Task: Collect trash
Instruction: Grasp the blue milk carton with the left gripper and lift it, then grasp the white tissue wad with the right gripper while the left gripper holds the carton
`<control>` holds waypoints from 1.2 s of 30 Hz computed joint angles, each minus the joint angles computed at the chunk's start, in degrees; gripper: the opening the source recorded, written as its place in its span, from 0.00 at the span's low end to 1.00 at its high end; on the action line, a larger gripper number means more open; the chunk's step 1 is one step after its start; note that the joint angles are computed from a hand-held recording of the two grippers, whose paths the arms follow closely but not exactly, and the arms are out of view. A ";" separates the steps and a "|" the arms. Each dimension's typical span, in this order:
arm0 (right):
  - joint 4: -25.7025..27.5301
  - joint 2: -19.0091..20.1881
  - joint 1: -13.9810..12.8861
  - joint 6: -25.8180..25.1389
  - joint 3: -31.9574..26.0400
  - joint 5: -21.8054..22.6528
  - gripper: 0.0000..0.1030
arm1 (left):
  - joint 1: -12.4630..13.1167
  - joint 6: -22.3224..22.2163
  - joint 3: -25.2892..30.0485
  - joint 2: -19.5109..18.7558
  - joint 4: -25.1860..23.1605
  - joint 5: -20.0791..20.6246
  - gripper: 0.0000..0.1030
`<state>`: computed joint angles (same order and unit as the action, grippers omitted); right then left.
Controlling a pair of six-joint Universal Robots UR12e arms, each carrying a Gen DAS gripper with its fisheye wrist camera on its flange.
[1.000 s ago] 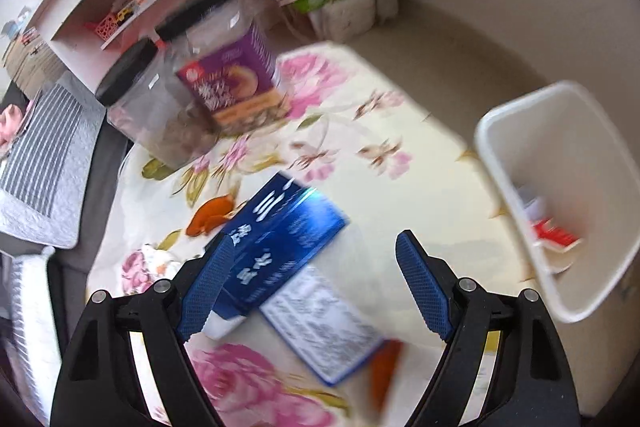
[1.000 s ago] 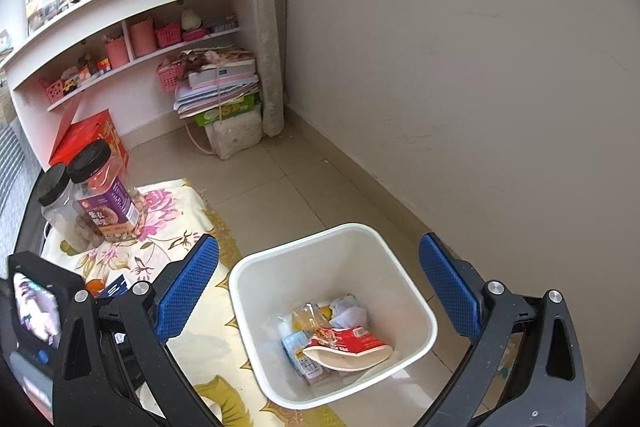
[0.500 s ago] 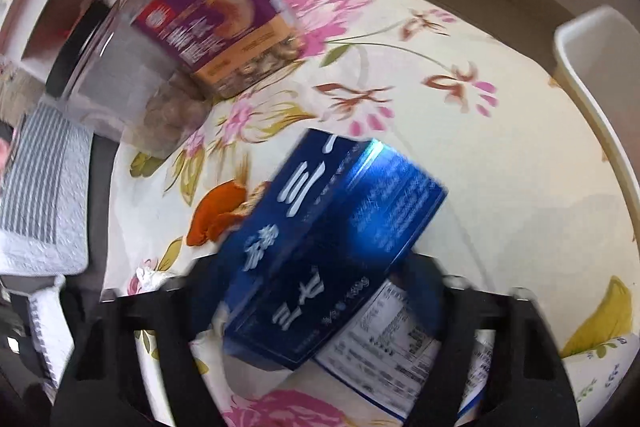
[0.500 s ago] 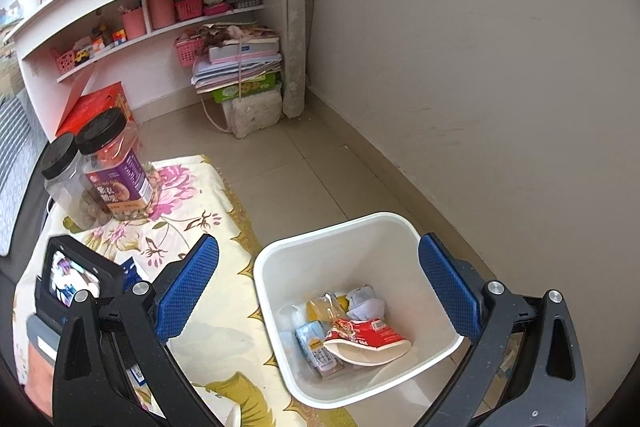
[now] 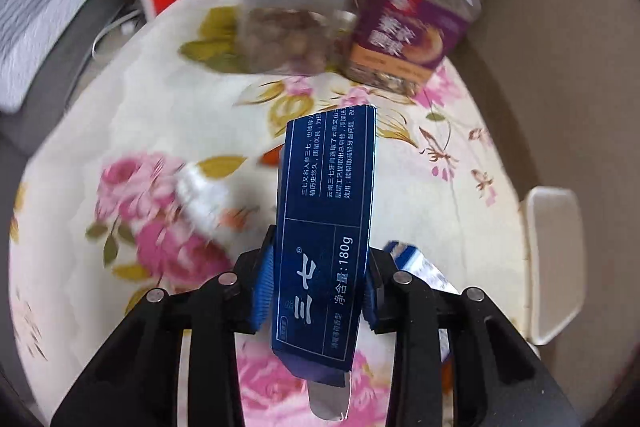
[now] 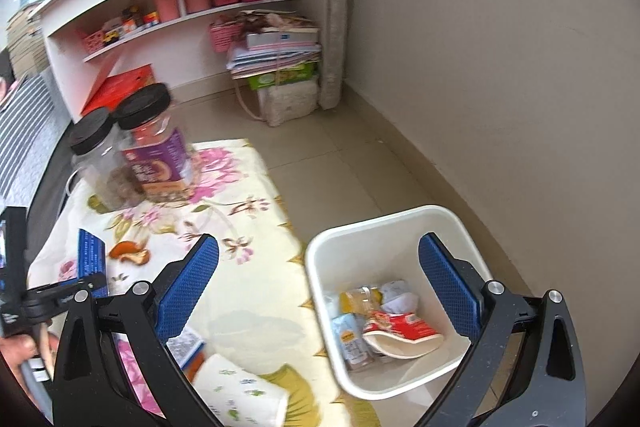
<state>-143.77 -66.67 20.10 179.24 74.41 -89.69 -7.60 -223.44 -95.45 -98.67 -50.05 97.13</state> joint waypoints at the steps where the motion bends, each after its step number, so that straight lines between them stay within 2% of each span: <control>1: 0.00 -0.03 0.25 -0.27 0.06 0.32 0.93 | 0.30 -1.51 -1.80 1.56 1.92 -1.01 0.34; 6: 1.97 0.23 1.83 -2.61 0.05 3.67 0.93 | 0.48 -7.80 -7.17 7.07 5.03 -1.51 0.34; 10: 6.13 1.13 3.25 -6.04 -0.80 9.84 0.93 | -0.36 -13.73 -10.31 11.62 4.89 2.79 0.34; 12: 8.14 1.67 4.12 -8.19 -1.33 11.98 0.93 | -1.31 -16.76 -11.01 13.44 4.27 6.96 0.34; 15: 10.65 3.44 6.48 -12.85 -2.93 12.85 0.93 | -2.25 -17.73 -11.87 15.36 4.75 11.53 0.34; 20: 15.81 6.68 9.29 -16.98 -6.63 15.91 0.93 | -2.29 -17.66 -13.10 17.79 6.16 13.94 0.34; 23: 17.72 8.80 11.12 -18.81 -9.13 15.15 0.92 | -2.13 -18.45 -13.47 18.74 5.69 15.65 0.34; 26: 18.87 10.37 12.46 -19.46 -10.78 13.43 0.88 | -1.33 -19.01 -14.00 19.50 5.74 15.03 0.34; 31: 20.47 12.37 13.65 -19.43 -13.02 11.30 0.77 | -1.41 -18.85 -14.26 20.17 5.20 15.67 0.34; 32: 21.16 12.71 13.77 -19.49 -13.54 11.08 0.69 | -1.39 -18.61 -14.22 20.17 4.94 15.65 0.34; 33: 21.96 13.02 13.82 -19.54 -14.03 10.92 0.51 | -1.39 -18.53 -14.17 20.13 4.78 15.62 0.35; 34: 23.81 13.54 13.87 -19.47 -15.01 10.61 0.39 | -1.37 -18.49 -14.25 20.16 4.74 15.58 0.35; 36: 24.57 13.66 13.73 -18.29 -15.32 10.88 0.38 | -1.31 -18.53 -14.24 20.16 4.38 15.51 0.35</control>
